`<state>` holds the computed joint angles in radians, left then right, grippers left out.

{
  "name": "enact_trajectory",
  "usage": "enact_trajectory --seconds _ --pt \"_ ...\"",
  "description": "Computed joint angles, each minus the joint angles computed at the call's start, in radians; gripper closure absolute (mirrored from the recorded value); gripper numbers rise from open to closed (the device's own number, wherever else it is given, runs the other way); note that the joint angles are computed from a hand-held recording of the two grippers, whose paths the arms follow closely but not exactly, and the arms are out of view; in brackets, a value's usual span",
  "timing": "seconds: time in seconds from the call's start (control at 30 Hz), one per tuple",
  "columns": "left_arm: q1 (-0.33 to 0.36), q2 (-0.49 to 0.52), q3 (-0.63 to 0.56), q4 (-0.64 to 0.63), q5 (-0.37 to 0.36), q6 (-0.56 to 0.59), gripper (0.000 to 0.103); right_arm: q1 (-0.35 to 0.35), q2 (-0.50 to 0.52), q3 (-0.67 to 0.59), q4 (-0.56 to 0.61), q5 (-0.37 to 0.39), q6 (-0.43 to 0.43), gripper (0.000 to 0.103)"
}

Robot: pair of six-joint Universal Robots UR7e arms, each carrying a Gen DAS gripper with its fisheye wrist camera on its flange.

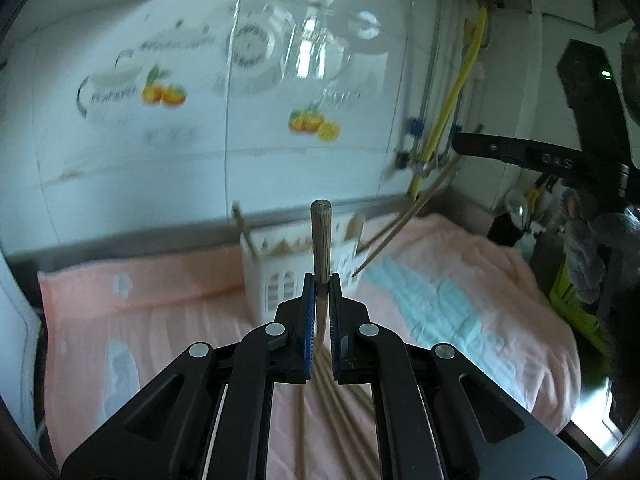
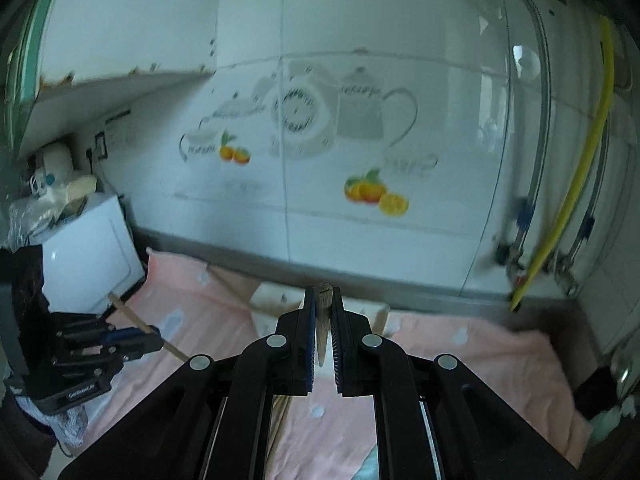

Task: Organize utensils
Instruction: 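Raise both chopsticks and lower them into the white holder while both tools open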

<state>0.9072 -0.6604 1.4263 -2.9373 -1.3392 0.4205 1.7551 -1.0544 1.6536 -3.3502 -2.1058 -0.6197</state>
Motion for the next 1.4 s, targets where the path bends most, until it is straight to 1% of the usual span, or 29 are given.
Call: enact_trajectory --seconds 0.13,0.2,0.27,0.33,0.37,0.47,0.53,0.63,0.87,0.97,1.13,1.2,1.33,1.4 --pt "-0.02 0.016 -0.054 -0.014 -0.006 0.021 0.098 0.006 0.016 -0.067 0.007 -0.022 -0.015 0.096" --pt "-0.03 0.03 -0.086 -0.022 -0.001 0.031 0.098 -0.002 0.029 -0.104 0.034 -0.033 -0.004 0.096" --pt "-0.037 0.052 -0.131 -0.026 0.011 0.037 0.098 -0.007 0.052 -0.136 0.029 -0.059 -0.013 0.096" --pt "-0.042 0.074 -0.171 -0.033 0.024 0.044 0.098 -0.019 0.067 -0.16 0.042 -0.065 -0.008 0.096" --pt "-0.045 0.088 -0.191 -0.045 0.039 0.056 0.098 -0.024 0.071 -0.163 0.037 -0.063 -0.006 0.096" --pt "-0.042 0.115 -0.241 -0.027 0.051 0.056 0.098 -0.044 0.085 -0.179 0.042 -0.051 0.006 0.096" --pt "-0.041 0.145 -0.279 -0.032 0.083 0.069 0.098 -0.053 0.085 -0.181 0.039 -0.029 0.014 0.096" --pt "-0.029 0.175 -0.327 0.006 0.097 0.052 0.098 -0.056 0.086 -0.187 0.03 -0.003 0.021 0.096" --pt "0.002 0.241 -0.425 0.1 0.118 0.004 0.098 -0.053 0.116 -0.229 0.012 -0.002 -0.006 0.096" --pt "0.012 0.253 -0.444 0.132 0.114 -0.012 0.098 -0.065 0.123 -0.239 0.047 0.0 0.02 0.096" --pt "0.025 0.269 -0.466 0.174 0.122 -0.023 0.097 -0.083 0.143 -0.249 0.083 -0.019 0.037 0.096" --pt "0.031 0.27 -0.472 0.194 0.113 -0.033 0.097 -0.09 0.145 -0.246 0.097 -0.015 0.051 0.096" --pt "0.037 0.265 -0.463 0.19 0.103 -0.04 0.096 -0.096 0.148 -0.24 0.096 -0.015 0.062 0.096" --pt "0.037 0.261 -0.456 0.182 0.101 -0.037 0.096 -0.097 0.146 -0.236 0.09 -0.014 0.067 0.093"
